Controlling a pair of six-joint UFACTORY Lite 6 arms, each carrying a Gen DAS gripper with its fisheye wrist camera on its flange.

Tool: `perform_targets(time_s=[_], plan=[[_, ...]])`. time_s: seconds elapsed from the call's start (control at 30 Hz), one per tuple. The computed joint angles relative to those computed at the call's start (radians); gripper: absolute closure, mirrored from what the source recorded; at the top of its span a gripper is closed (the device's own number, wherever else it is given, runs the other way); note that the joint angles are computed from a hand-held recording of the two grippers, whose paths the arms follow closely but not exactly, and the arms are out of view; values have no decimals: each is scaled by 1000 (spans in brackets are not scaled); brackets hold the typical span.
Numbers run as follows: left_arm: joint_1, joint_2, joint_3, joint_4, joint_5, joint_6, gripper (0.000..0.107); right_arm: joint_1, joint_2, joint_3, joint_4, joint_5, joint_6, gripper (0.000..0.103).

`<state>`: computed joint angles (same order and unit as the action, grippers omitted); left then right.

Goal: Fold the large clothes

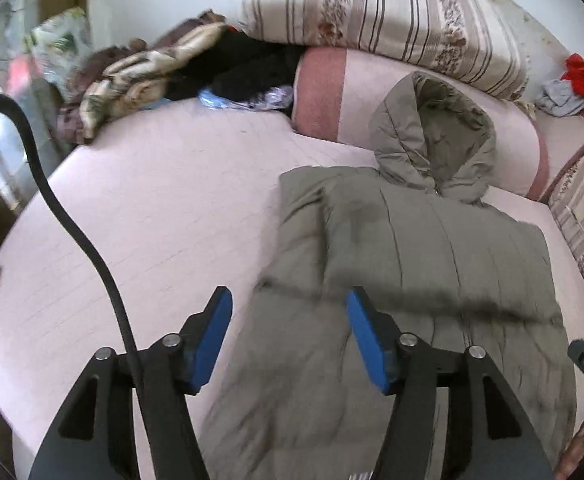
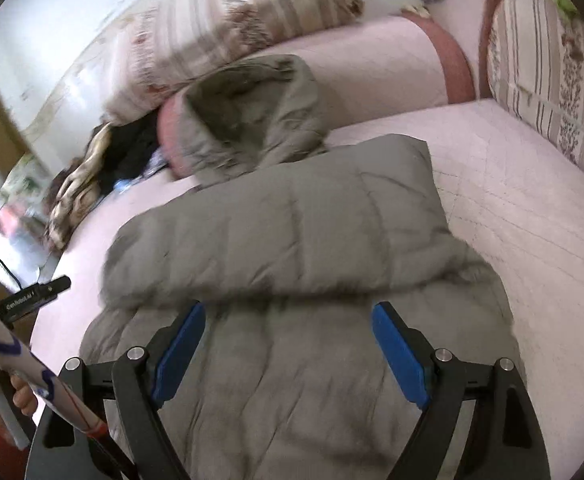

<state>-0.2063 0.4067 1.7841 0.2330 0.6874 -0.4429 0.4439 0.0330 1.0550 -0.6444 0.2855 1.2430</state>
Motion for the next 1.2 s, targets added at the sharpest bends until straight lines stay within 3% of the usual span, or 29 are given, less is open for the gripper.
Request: perform_targets(time_s=[0.13,0.27,0.47,0.6,0.73,0.83,1.0,1.2], plan=[[-75,-361,-405,229,-39,-221,44,201,-170,-133,-227,132,295,13],[-212,-639,-652,434,53,-462,38,426,-228,-170,-292,362,434,13],[-367,-835,-769,480,183,-596,34,563,-260,-129,-235,542,438,13],[-461,-891,-799,552,274,-682,34,569,-179,57,-221,643,338,13],[-497,-941,-825,556,316,-709,33,514,14,305,-138,614,169,11],[-497,-969,-848,551,333,-705,33,511,135,388,-91,587,127,11],[-493,-992,-893,567,333,-709,33,597,138,266,-111,541,238,11],[-539,-997,-951,576,305,-758,33,702,50,47,-98,609,423,11]])
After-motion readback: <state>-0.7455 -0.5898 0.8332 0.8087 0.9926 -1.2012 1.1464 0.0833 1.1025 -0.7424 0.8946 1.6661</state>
